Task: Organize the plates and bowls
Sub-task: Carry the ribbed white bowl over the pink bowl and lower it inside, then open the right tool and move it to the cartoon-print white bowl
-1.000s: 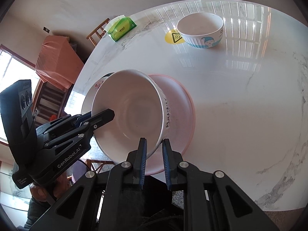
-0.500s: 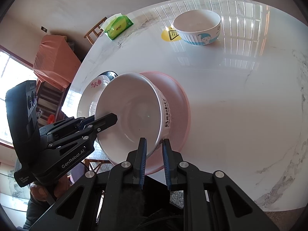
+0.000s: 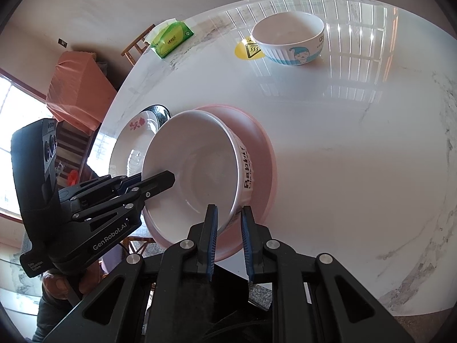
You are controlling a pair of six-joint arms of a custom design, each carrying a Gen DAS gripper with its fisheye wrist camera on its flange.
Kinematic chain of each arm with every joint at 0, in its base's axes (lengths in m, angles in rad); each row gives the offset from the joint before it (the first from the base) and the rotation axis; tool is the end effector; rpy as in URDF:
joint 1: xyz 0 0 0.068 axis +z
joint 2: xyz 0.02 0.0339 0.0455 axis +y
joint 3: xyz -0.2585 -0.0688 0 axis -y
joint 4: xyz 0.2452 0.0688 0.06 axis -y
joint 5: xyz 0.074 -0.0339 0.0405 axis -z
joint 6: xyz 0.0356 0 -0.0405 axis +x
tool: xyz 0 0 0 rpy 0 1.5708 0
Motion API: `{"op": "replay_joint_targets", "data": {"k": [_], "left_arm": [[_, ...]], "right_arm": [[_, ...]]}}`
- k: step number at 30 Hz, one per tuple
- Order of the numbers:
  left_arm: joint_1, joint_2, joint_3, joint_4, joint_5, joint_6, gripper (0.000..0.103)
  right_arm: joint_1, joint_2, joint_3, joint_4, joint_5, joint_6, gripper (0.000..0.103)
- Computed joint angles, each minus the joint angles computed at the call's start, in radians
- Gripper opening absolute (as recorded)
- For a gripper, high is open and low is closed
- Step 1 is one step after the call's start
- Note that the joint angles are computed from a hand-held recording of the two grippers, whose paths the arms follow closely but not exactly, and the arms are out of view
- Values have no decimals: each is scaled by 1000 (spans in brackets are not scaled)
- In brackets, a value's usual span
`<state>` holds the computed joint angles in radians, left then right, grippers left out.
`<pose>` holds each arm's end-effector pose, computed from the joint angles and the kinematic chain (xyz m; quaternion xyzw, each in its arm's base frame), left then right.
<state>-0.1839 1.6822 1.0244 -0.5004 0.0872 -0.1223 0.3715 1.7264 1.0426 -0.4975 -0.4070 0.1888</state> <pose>0.3173 -0.0622 0.1677 0.0390 0.9771 -0.0734 0.1957 0.3010 0.1324 0.1618 -0.1266 0.9533 0.2430 0.1273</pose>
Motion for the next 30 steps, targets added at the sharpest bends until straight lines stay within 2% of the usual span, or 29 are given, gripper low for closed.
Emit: {"op": "replay_joint_targets", "data": {"k": [11,22,30], "left_arm": [[-15,-13,-10,8,-35,5,18],[0,-22,-15,9,-5,6,23],[-31,-53,-51,48,-65,21,24]], "right_arm": [[-2,10,4,2,-1,0,16],[16,0,-13,27,34,-4,18],[-8,-10,-36,58,-11,6,20]]}}
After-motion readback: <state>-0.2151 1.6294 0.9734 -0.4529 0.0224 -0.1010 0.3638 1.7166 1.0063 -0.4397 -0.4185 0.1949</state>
